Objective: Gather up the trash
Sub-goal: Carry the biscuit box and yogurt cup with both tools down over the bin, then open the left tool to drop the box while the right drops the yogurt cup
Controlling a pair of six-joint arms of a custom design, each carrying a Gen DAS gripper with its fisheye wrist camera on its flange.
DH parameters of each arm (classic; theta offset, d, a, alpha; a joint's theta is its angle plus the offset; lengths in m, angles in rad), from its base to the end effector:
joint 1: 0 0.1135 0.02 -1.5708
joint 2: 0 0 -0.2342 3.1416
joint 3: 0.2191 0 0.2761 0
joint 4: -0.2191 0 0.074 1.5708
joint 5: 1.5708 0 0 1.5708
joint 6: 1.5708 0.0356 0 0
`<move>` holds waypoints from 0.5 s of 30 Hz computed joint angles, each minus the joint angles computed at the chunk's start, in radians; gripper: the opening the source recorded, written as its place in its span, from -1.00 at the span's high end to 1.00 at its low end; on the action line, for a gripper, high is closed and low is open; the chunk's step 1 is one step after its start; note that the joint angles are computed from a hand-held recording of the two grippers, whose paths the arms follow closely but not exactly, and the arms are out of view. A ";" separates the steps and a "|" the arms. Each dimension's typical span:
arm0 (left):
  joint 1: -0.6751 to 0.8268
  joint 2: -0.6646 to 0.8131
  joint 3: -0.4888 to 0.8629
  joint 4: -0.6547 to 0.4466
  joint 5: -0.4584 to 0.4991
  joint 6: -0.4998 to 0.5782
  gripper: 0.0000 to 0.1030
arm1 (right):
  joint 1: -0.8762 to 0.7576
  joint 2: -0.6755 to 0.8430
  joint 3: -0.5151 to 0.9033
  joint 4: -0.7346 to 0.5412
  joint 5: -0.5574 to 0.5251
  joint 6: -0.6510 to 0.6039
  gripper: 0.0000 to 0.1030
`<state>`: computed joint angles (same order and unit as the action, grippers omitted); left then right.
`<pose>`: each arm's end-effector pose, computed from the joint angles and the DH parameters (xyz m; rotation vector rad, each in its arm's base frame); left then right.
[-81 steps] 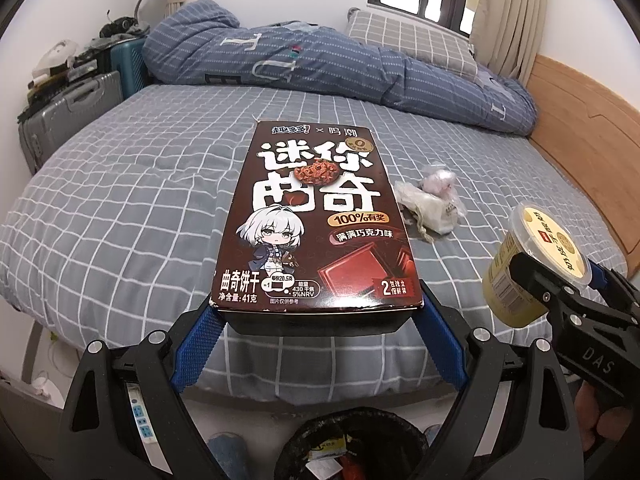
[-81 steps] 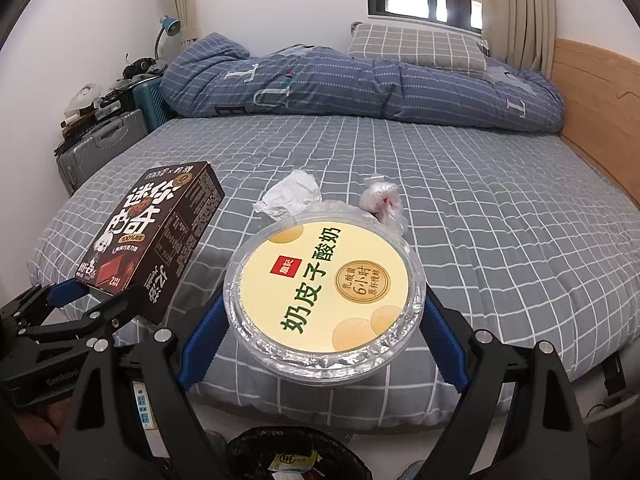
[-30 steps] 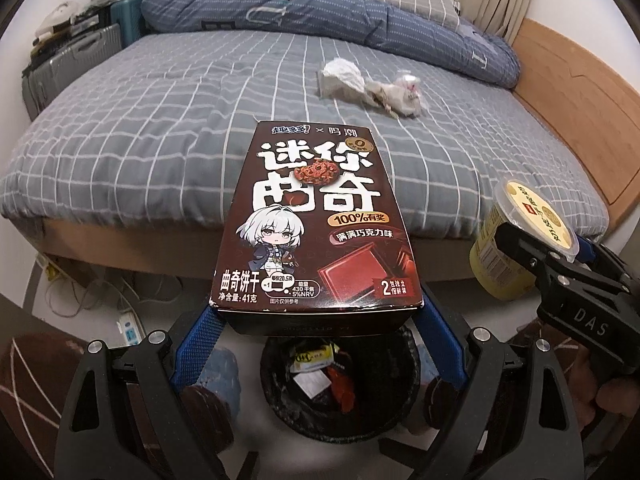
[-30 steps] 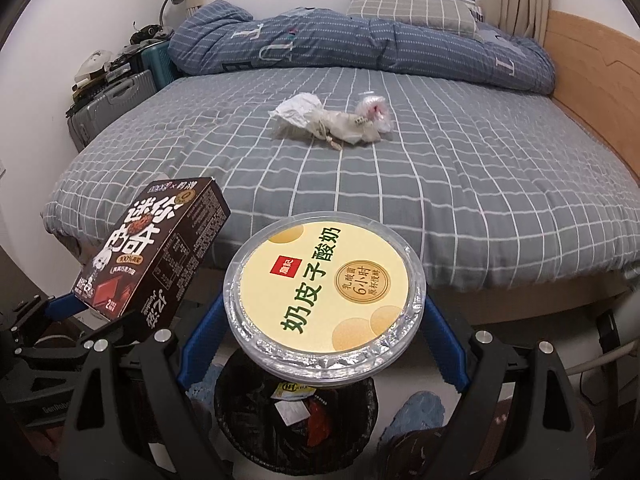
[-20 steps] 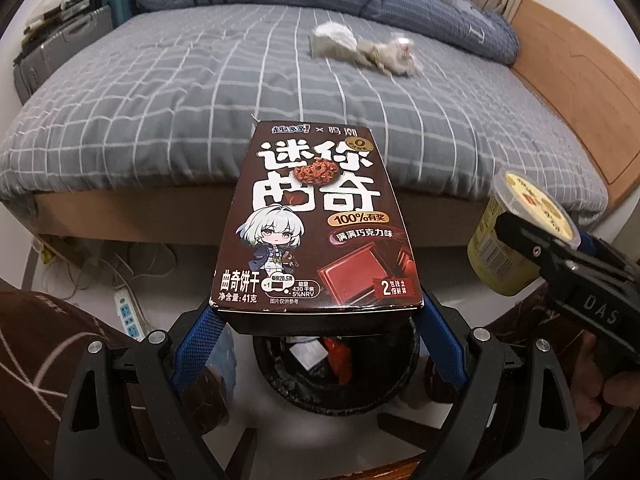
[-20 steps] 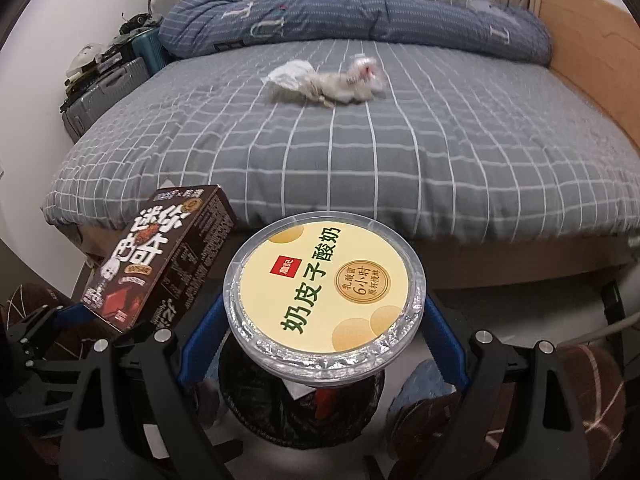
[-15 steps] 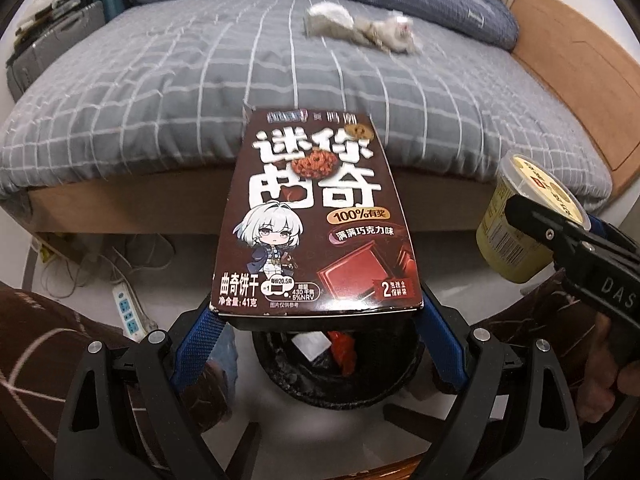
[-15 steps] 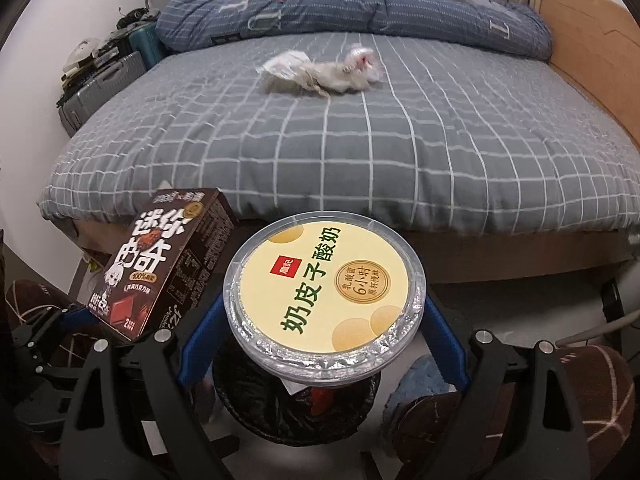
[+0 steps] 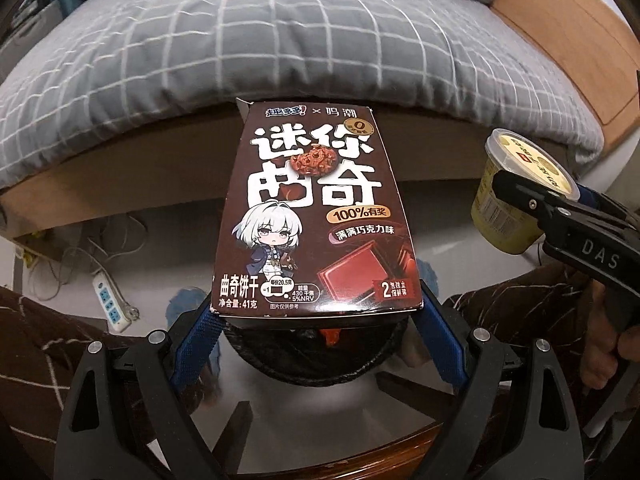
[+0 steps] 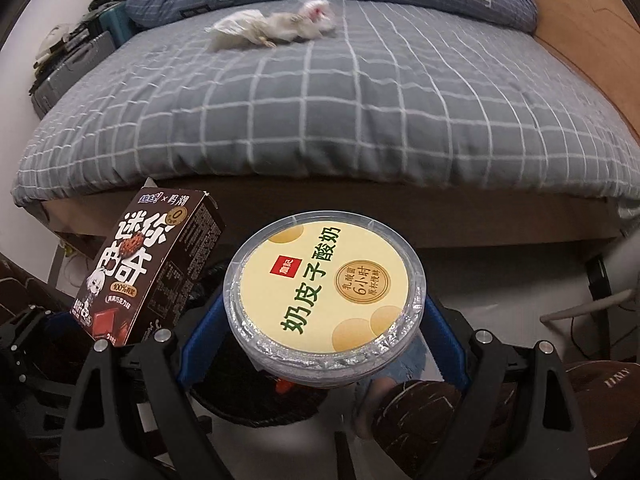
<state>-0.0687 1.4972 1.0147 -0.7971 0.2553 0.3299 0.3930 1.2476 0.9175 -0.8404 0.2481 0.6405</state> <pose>0.2992 -0.0296 0.1713 0.6072 2.7392 -0.3034 0.2457 0.0924 0.2051 0.3971 2.6447 -0.0219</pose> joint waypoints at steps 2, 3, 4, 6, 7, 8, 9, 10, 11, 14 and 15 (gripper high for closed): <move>-0.016 0.007 -0.003 0.006 -0.003 -0.004 -0.70 | -0.017 -0.024 -0.023 -0.002 -0.007 0.002 -0.64; -0.022 0.009 -0.004 0.013 -0.006 -0.007 -0.71 | -0.022 -0.030 -0.030 -0.001 -0.009 0.002 -0.64; -0.029 0.014 -0.003 0.020 -0.010 -0.010 -0.71 | -0.027 -0.033 -0.034 0.000 -0.012 0.002 -0.64; -0.041 0.011 -0.011 0.038 -0.022 -0.016 -0.74 | -0.032 -0.037 -0.037 0.001 -0.017 0.001 -0.64; -0.045 0.006 -0.017 0.048 -0.032 -0.015 -0.74 | -0.031 -0.036 -0.037 0.003 -0.018 -0.001 -0.64; -0.050 0.003 -0.022 0.058 -0.041 -0.017 -0.75 | -0.029 -0.036 -0.038 0.006 -0.019 -0.001 -0.64; -0.049 -0.002 -0.028 0.070 -0.050 -0.012 -0.83 | -0.026 -0.028 -0.035 0.010 -0.022 -0.003 -0.64; -0.050 -0.005 -0.029 0.076 -0.057 -0.015 -0.87 | -0.024 -0.024 -0.033 0.013 -0.023 -0.004 -0.64; -0.046 -0.005 -0.029 0.085 -0.059 -0.019 -0.89 | -0.019 -0.017 -0.029 0.019 -0.024 -0.007 -0.64; -0.024 0.016 -0.004 0.085 -0.043 -0.024 -0.89 | -0.006 0.011 -0.013 0.028 -0.029 -0.014 -0.64; -0.016 0.029 0.009 0.086 -0.041 -0.026 -0.89 | -0.002 0.021 -0.007 0.032 -0.030 -0.015 -0.64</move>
